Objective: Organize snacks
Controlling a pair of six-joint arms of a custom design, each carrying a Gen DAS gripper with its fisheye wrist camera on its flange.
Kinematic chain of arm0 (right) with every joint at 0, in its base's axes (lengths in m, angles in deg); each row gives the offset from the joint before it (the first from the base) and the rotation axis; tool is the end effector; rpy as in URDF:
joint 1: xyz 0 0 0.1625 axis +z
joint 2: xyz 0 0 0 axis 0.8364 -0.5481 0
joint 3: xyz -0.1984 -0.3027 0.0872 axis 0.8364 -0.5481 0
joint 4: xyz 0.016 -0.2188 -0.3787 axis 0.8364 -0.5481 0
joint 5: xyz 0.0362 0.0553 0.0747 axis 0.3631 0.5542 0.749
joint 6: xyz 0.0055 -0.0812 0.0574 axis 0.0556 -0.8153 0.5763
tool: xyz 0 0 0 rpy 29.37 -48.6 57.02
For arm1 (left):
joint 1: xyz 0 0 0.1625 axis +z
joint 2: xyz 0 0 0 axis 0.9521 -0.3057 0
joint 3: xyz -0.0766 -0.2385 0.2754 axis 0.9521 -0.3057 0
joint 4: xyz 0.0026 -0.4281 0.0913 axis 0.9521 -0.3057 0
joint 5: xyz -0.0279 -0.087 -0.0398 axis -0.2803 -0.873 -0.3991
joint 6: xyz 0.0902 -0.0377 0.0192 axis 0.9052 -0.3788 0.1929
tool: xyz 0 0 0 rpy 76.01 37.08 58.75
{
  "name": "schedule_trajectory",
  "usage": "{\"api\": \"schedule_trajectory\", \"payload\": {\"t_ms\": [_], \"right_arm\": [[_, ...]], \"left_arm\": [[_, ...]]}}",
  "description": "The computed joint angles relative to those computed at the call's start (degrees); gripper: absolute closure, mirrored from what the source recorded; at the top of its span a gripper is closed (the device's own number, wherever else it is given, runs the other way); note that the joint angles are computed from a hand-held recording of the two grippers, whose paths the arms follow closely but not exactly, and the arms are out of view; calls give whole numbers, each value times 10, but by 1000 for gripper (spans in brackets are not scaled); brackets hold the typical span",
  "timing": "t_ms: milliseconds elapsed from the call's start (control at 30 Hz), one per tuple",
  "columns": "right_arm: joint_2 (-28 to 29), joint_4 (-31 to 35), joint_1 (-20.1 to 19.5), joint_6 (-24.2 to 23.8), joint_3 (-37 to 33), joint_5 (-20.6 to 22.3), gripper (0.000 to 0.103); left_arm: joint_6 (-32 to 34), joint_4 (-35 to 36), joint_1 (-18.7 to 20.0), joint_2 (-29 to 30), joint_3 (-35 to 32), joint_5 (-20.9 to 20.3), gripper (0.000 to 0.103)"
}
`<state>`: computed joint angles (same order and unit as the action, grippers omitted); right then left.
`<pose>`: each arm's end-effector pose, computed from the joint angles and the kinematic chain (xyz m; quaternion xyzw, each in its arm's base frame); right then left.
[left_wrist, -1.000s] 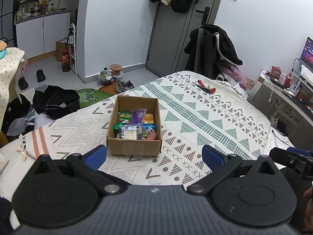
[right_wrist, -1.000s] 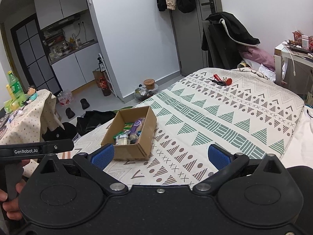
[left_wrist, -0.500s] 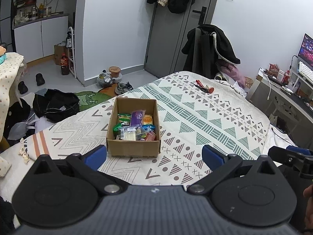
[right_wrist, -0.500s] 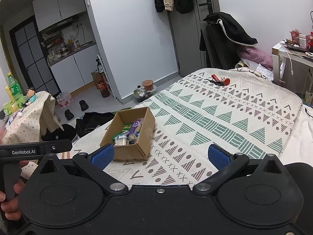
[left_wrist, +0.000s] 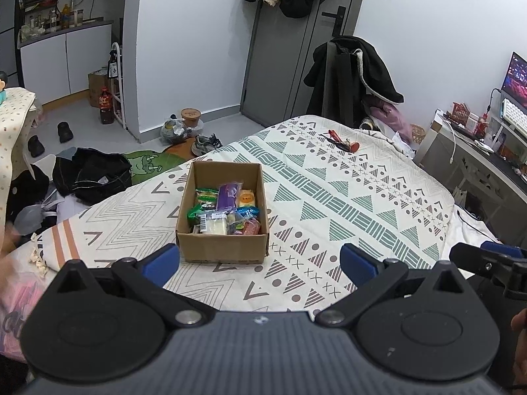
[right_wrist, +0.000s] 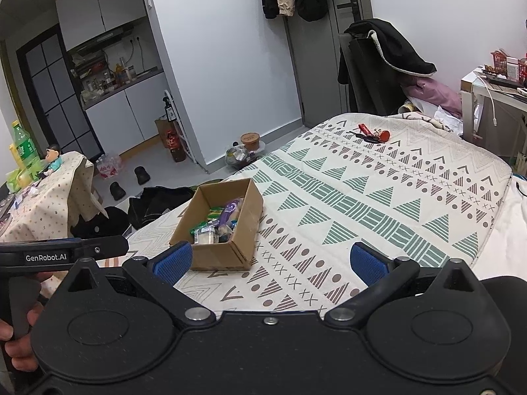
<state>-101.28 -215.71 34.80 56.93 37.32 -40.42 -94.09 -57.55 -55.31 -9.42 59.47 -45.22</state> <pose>0.1253 -0.3959 0.5070 0.2268 -0.8698 0.3909 0.1982 -0.5245 -0.3859 0.1421 0.1203 0.8648 -0.3994 0.2796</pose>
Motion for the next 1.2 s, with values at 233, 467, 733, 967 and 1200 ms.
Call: {"api": "schedule_trajectory", "payload": {"t_ms": [233, 467, 733, 967, 1200], "right_arm": [[0, 0, 0, 0, 0, 0, 0], [0, 1, 3, 3, 0, -3, 0], [-1, 2, 2, 3, 0, -2, 0], [-3, 8, -1, 3, 1, -1, 0], [-3, 10, -5, 0, 0, 3, 0]], "left_arm": [[9, -10, 2, 5, -1, -2, 0], [7, -8, 2, 5, -1, -2, 0], [3, -6, 2, 4, 0, -3, 0], [-1, -6, 2, 1, 6, -5, 0], [-5, -4, 2, -3, 12, -8, 0]]}}
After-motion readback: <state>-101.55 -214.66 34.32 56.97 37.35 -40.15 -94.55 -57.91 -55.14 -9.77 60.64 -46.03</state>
